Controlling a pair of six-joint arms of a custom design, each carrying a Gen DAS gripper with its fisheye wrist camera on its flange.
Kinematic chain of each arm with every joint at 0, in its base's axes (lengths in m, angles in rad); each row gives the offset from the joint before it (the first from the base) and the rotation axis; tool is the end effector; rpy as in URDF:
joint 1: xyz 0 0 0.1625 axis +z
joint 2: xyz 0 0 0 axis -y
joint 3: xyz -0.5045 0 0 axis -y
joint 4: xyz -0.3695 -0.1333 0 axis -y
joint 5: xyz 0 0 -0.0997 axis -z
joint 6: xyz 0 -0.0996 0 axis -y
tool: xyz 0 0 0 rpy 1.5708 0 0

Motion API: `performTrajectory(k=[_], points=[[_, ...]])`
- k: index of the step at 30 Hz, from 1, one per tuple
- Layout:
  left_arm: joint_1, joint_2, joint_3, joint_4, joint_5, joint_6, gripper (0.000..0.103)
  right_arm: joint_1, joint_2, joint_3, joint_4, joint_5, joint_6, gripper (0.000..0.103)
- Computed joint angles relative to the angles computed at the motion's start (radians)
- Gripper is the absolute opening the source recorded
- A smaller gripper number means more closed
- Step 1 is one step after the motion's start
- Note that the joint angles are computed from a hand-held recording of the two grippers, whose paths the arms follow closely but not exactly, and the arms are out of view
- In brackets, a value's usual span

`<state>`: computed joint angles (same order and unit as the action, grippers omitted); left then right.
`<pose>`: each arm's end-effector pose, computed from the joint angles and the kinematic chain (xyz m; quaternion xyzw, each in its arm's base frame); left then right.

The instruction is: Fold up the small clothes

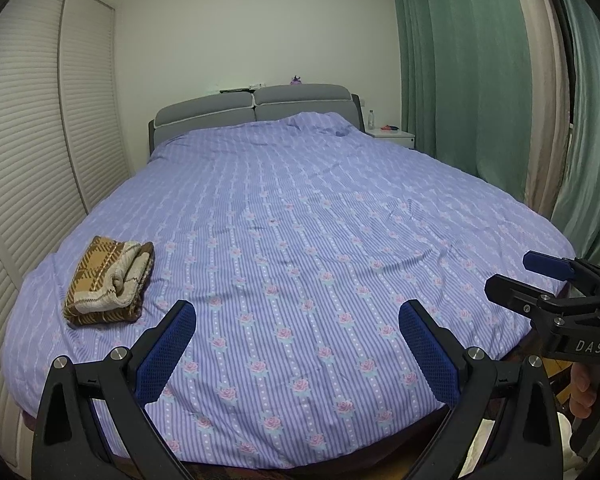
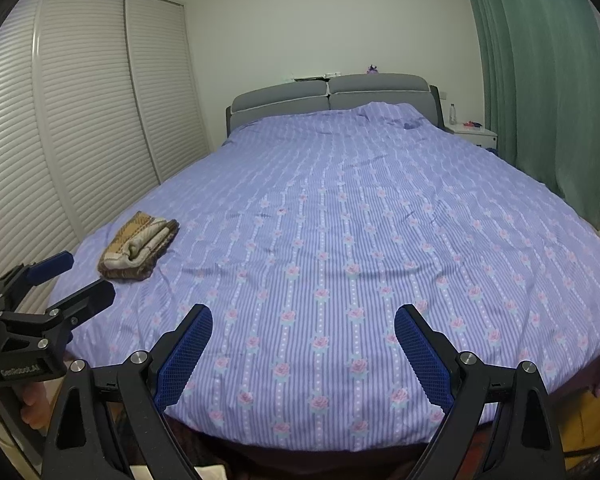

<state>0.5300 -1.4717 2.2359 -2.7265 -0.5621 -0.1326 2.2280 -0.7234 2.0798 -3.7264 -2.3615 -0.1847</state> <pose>-0.2602 -0.4046 0.3978 0.2922 0.8130 -0.4042 0.3005 0.4017 -0.4182 0.1580 0.2106 -0.8372 0.4321 0.2609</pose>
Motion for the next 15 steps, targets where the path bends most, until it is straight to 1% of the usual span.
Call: performTrajectory(k=[15], points=[[0.017,0.007,-0.009,0.018,-0.004,-0.021,0.103,-0.012,0.005,-0.006,0.019,0.007,0.003,0.093]])
